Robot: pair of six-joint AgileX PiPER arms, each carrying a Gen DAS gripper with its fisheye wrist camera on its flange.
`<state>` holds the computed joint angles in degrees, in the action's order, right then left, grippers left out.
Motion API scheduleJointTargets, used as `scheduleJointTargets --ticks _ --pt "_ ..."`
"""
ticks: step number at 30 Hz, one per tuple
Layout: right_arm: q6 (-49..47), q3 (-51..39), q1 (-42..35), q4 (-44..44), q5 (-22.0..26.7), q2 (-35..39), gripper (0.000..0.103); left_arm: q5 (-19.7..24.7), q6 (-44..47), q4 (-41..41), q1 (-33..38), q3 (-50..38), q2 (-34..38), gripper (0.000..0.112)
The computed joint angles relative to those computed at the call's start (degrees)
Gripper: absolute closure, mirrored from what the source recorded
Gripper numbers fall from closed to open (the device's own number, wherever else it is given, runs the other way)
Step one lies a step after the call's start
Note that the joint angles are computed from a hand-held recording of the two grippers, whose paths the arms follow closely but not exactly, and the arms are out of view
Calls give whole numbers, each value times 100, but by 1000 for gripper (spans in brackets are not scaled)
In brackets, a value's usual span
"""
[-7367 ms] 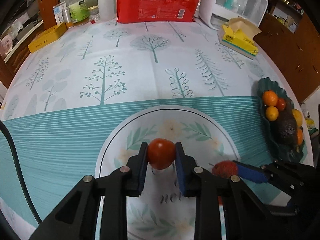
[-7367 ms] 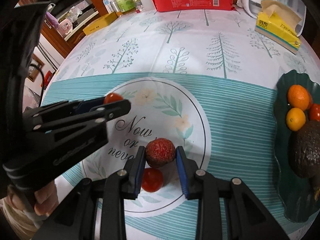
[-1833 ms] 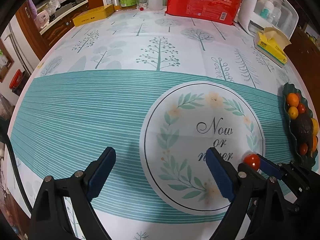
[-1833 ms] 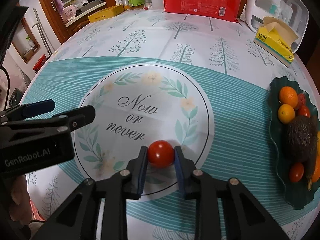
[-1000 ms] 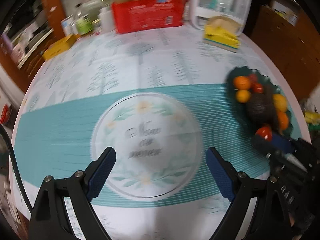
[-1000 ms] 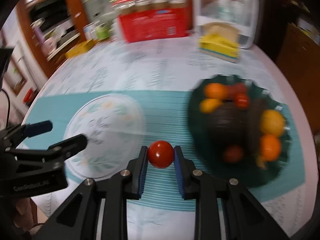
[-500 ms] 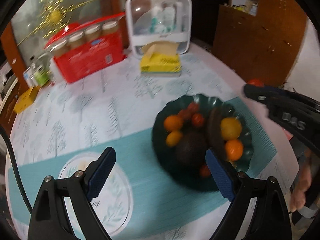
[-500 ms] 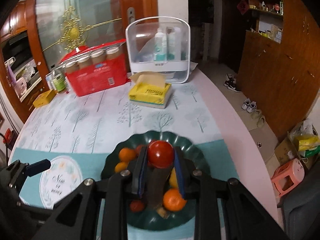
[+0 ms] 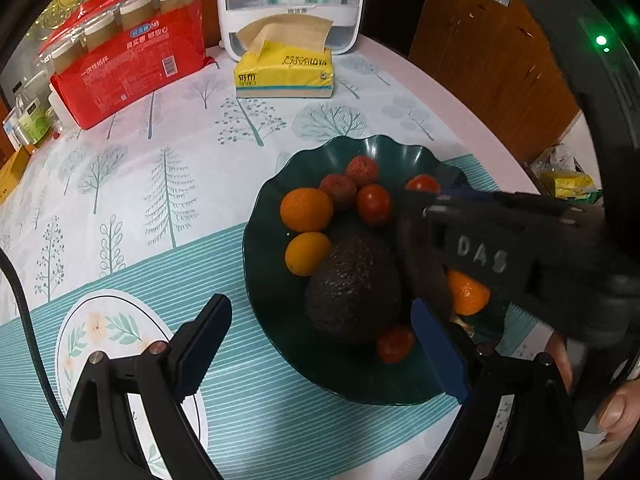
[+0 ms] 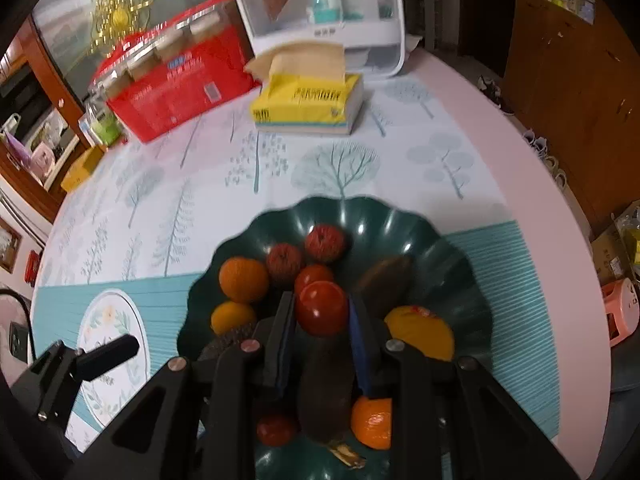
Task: Organize fruits
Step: 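Open the right tool to drop the tomato into the green plate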
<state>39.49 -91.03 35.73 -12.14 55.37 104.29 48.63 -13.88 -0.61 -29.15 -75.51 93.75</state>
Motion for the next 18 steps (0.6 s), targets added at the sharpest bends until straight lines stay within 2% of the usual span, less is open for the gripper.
scheduleJointTargets --ticks 3,7,18 --pt "-311 -110 -106 480 131 154 75 42 72 -81 42 16 25 22" --pt "-366 -86 -160 699 113 95 64 135 88 -104 65 52 21 22" --pt "-138 -9 103 349 84 -133 63 346 -253 162 95 165 -126 22"
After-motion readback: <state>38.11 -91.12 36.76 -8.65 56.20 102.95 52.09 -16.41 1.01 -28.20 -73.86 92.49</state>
